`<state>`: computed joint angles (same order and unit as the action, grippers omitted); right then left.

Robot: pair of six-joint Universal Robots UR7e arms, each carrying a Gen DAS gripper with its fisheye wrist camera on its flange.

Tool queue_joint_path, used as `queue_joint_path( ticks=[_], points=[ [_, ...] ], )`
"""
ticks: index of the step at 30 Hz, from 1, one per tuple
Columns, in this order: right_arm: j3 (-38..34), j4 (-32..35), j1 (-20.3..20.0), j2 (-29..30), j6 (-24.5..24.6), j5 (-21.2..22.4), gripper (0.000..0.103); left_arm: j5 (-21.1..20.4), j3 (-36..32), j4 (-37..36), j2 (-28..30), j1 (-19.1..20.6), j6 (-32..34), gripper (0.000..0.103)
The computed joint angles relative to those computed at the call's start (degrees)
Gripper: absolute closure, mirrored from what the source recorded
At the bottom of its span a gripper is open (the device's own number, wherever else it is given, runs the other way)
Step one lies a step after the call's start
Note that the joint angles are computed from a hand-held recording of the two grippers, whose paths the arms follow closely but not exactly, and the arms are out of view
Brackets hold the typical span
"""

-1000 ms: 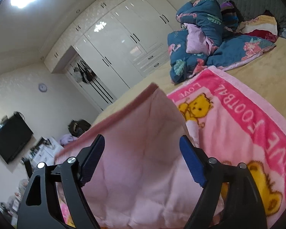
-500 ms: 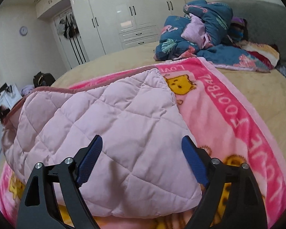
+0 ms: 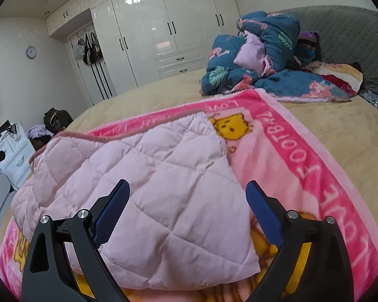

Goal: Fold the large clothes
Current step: 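Grasp the folded jacket edge with the left gripper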

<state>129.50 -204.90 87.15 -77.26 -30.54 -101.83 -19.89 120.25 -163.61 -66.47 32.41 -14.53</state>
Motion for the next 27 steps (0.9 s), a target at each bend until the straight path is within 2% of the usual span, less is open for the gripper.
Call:
queue_joint_path(
  ticks=[6,11,14,17,18,19,21,22,23,25,26,27],
  points=[
    [-0.57,0.62,0.47,-0.21,-2.04,-1.35,0.007,0.49,5.30,3.32,-5.21,0.59,-6.85,0.009],
    [-3.31,4.01,0.23,1.34,-2.81,-3.82,0.007,-2.90,8.81,10.08,-10.10,5.06,-15.24,0.009],
    [-5.27,8.63,-0.62,1.97,-2.34,-3.56,0.007,-8.99,10.76,6.61,-11.84,8.43,-14.77,0.009],
    [-6.92,15.11,-2.00,2.09,-0.81,-2.50,0.008,-14.74,12.18,1.27,-11.76,11.21,-11.46,0.009],
    [-7.01,15.74,-2.22,2.23,-0.66,-2.36,0.010,-16.27,12.28,0.18,-11.21,11.97,-10.23,0.009],
    [-7.26,16.99,-2.50,2.24,-0.59,-2.02,0.019,-16.73,12.24,-0.60,-10.53,12.35,-9.41,0.009],
    [-7.42,17.20,-2.46,2.52,-0.76,-2.55,0.028,-17.41,12.22,-2.96,-9.05,13.10,-7.91,0.009],
    [-7.42,16.86,-2.33,2.69,-1.21,-2.99,0.041,-18.47,12.11,-4.71,-8.56,13.67,-7.77,0.014],
    [-7.38,16.55,-2.26,2.73,-1.64,-3.12,0.051,-18.77,11.97,-6.19,-8.14,13.92,-8.03,0.033],
    [-6.99,16.37,-2.63,2.15,-1.43,-1.38,0.073,-17.79,11.57,-7.93,-7.65,13.89,-7.79,0.062],
    [-6.67,15.44,-2.80,1.81,-1.26,0.00,0.077,-17.47,11.18,-8.57,-7.27,13.79,-7.29,0.072],
    [-6.49,14.44,-2.71,1.62,-1.24,0.63,0.080,-16.85,10.51,-9.07,-6.64,13.52,-6.44,0.077]
  ],
)
